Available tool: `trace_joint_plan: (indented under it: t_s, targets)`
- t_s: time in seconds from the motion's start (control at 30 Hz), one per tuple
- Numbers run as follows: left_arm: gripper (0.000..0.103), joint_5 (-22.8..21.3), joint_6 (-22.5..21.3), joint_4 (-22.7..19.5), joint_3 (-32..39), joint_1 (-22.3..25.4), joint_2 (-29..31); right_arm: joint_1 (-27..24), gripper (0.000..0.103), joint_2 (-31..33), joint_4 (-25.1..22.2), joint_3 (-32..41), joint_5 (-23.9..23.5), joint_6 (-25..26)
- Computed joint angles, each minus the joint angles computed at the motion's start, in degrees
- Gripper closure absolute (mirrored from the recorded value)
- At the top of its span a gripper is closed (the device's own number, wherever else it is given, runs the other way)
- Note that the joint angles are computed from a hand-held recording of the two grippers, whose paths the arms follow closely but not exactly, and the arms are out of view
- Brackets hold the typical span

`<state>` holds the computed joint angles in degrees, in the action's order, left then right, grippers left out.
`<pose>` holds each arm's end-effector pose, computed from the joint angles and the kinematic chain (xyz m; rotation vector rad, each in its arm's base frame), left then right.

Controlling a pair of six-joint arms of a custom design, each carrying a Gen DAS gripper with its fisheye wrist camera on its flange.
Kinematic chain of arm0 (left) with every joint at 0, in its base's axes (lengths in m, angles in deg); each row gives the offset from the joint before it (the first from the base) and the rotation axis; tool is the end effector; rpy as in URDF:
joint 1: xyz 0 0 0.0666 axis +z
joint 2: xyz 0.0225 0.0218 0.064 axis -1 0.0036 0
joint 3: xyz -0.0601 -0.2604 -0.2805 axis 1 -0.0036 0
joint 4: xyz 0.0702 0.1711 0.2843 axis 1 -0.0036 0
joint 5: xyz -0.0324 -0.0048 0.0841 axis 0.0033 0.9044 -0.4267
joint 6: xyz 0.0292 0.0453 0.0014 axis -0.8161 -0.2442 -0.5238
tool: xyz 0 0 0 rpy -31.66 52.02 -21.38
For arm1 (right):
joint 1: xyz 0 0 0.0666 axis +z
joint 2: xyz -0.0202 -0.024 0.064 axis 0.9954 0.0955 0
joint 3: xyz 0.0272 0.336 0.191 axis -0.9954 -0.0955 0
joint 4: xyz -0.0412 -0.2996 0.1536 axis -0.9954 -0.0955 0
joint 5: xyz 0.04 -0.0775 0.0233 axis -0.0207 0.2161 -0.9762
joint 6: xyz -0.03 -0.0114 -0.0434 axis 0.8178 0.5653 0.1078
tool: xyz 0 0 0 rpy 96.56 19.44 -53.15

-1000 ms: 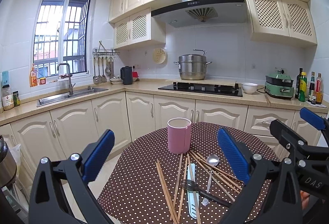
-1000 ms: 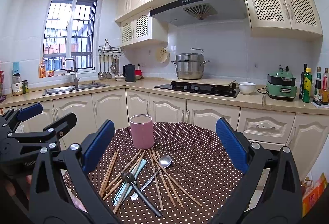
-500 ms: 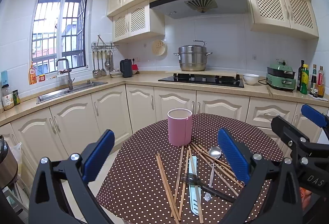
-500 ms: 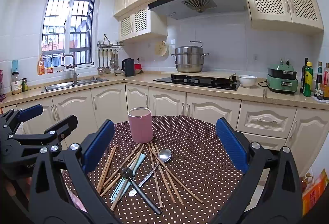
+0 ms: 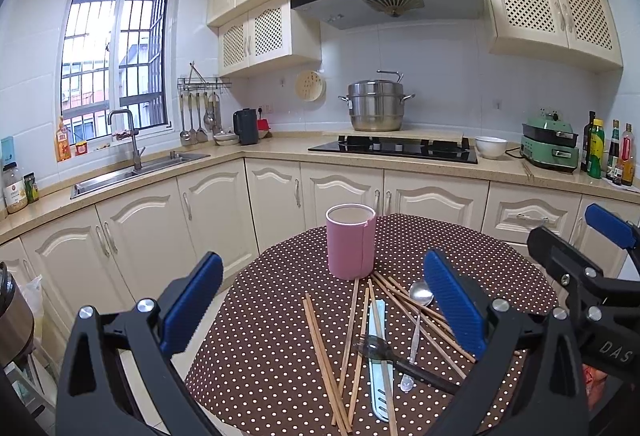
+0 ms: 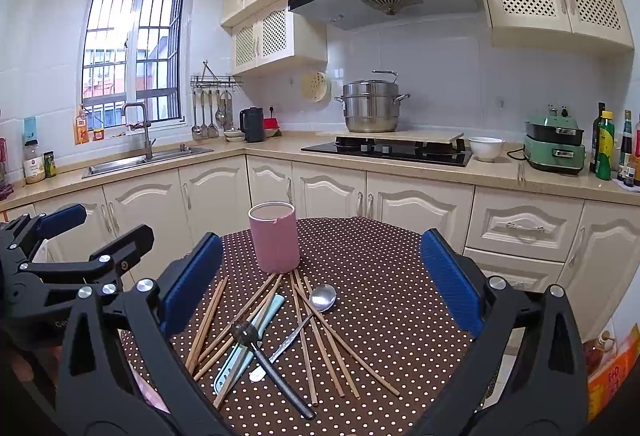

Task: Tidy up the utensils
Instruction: 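Lower the left tool over the chopsticks and close it on one chopstick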

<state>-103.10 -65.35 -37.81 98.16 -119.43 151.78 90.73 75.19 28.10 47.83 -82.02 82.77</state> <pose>0.4793 -0.2425 0.4877 -0.2993 1.8608 0.3094 0.5539 0.0731 0.4793 -0.3910 1.7354 0.3979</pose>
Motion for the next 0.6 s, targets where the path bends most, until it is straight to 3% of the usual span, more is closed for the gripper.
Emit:
trace_joint_plan:
  t_s: [0.4, 0.53, 0.6]
  targets:
    - [0.005, 0.32, -0.2, -1.62, 1.39, 0.68, 1.28, 0.01, 0.006, 1.99, -1.43, 2.0, -0.94, 0.93]
    - [0.005, 1.9, 1.33, -6.02, 3.77, 1.67, 2.85, 0.25, 0.006, 5.31, -8.54, 6.92, -2.33, 3.63]
    - [0.005, 5.04, 3.36, -10.02, 5.42, 2.88, 3.78, 0.41, 0.006, 7.09, -12.12, 9.22, -2.3, 4.84]
